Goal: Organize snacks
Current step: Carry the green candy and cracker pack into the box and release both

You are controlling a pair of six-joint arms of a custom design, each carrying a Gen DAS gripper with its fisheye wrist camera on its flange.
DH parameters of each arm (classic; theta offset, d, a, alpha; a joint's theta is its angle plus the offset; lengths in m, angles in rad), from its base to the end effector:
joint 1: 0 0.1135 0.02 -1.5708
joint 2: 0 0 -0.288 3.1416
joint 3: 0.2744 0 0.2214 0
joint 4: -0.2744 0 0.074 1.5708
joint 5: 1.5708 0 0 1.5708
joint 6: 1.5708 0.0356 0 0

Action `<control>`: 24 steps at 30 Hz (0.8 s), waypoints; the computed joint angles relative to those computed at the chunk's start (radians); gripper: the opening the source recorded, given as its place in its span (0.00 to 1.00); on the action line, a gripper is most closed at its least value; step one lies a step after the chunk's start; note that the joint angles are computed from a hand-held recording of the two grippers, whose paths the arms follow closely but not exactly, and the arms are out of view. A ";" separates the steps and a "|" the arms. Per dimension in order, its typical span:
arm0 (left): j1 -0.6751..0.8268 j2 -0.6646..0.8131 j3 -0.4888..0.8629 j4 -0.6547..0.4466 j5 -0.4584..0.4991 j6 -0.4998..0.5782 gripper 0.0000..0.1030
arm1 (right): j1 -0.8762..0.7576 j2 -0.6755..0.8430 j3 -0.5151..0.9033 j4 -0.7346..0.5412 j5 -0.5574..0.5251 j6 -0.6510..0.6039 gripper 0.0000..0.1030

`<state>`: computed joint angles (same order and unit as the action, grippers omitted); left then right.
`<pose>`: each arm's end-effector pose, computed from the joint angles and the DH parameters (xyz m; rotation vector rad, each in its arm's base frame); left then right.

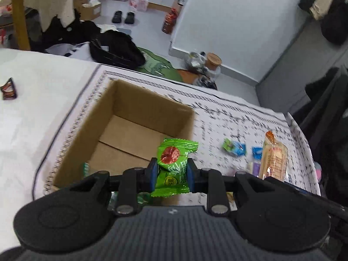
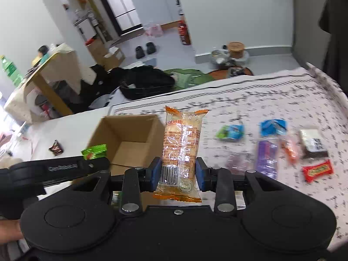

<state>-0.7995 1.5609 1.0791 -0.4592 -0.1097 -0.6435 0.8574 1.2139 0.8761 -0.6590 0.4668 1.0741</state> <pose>0.2107 -0.2111 0.2675 0.1540 2.5587 -0.4458 0.1415 0.1391 0.2805 0.4322 2.3970 0.2613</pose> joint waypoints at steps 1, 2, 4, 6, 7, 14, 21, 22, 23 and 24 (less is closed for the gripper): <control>0.020 -0.010 -0.010 0.001 0.007 0.000 0.25 | 0.000 0.026 0.019 0.011 -0.008 -0.013 0.32; 0.037 -0.017 -0.019 0.002 0.012 0.003 0.25 | 0.010 0.043 0.035 0.011 -0.008 -0.011 0.32; 0.072 -0.030 -0.037 0.003 0.020 0.022 0.25 | 0.020 0.083 0.069 0.021 -0.014 -0.027 0.32; 0.107 -0.038 -0.051 0.000 0.038 0.031 0.25 | 0.027 0.115 0.096 0.030 -0.018 -0.038 0.32; 0.125 -0.043 -0.060 0.005 0.049 0.039 0.25 | 0.031 0.127 0.109 0.029 -0.020 -0.036 0.32; 0.225 -0.070 -0.160 0.136 0.119 0.062 0.26 | 0.021 0.205 0.167 0.042 -0.034 -0.026 0.32; 0.296 -0.091 -0.212 0.178 0.196 0.038 0.47 | 0.032 0.274 0.218 0.072 -0.067 -0.047 0.33; 0.296 -0.098 -0.217 0.180 0.188 0.035 0.49 | 0.032 0.276 0.218 0.083 -0.077 -0.063 0.35; 0.297 -0.105 -0.221 0.183 0.182 0.029 0.53 | 0.043 0.288 0.232 0.067 -0.062 -0.077 0.38; 0.299 -0.109 -0.224 0.185 0.177 0.022 0.56 | 0.053 0.308 0.262 0.034 -0.043 -0.083 0.49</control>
<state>-0.5005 1.4519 0.8555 -0.2739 0.0676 -0.6219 0.9105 1.5223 1.1379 -0.6254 0.4236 0.9912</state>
